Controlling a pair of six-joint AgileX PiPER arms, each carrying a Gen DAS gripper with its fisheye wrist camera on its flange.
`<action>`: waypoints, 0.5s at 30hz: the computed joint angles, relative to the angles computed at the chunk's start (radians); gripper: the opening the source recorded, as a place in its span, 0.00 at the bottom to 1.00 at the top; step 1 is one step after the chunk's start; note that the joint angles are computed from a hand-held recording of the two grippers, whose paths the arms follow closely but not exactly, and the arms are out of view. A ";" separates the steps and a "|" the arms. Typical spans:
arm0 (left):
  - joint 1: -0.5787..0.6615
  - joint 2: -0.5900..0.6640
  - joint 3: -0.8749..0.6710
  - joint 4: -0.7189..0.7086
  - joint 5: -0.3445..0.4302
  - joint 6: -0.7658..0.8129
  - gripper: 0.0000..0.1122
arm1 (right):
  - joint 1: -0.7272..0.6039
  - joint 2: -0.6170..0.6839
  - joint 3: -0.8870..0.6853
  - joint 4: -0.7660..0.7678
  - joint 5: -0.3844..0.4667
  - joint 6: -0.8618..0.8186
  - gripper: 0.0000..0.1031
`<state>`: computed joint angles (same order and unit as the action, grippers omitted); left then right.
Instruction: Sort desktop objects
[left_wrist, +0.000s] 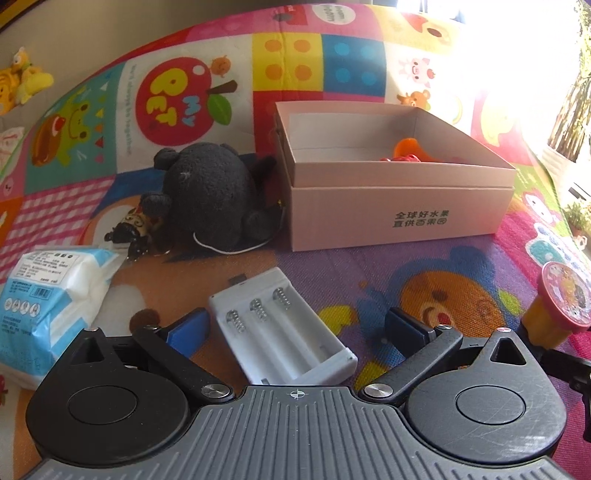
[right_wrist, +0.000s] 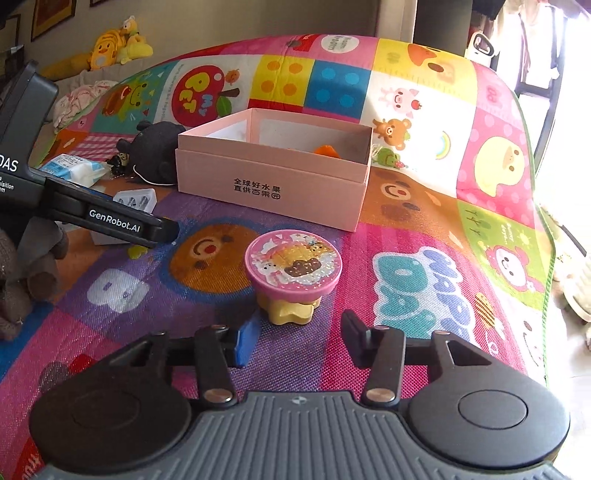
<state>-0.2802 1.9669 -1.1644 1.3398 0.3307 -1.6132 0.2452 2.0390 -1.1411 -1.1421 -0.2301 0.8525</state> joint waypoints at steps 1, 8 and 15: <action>-0.002 0.012 -0.022 -0.032 0.014 0.032 0.92 | -0.007 0.002 -0.006 -0.055 -0.011 0.060 0.82; -0.018 0.002 -0.003 0.071 0.035 -0.065 0.80 | -0.011 0.007 -0.016 -0.109 -0.021 0.120 1.00; -0.032 -0.053 0.079 0.229 0.008 -0.189 0.53 | 0.002 0.024 -0.055 -0.308 0.029 0.339 1.00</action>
<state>-0.3127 1.9137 -1.0858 1.5684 0.3384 -1.8019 0.2470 2.0634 -1.1963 -1.4504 -0.2014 1.1915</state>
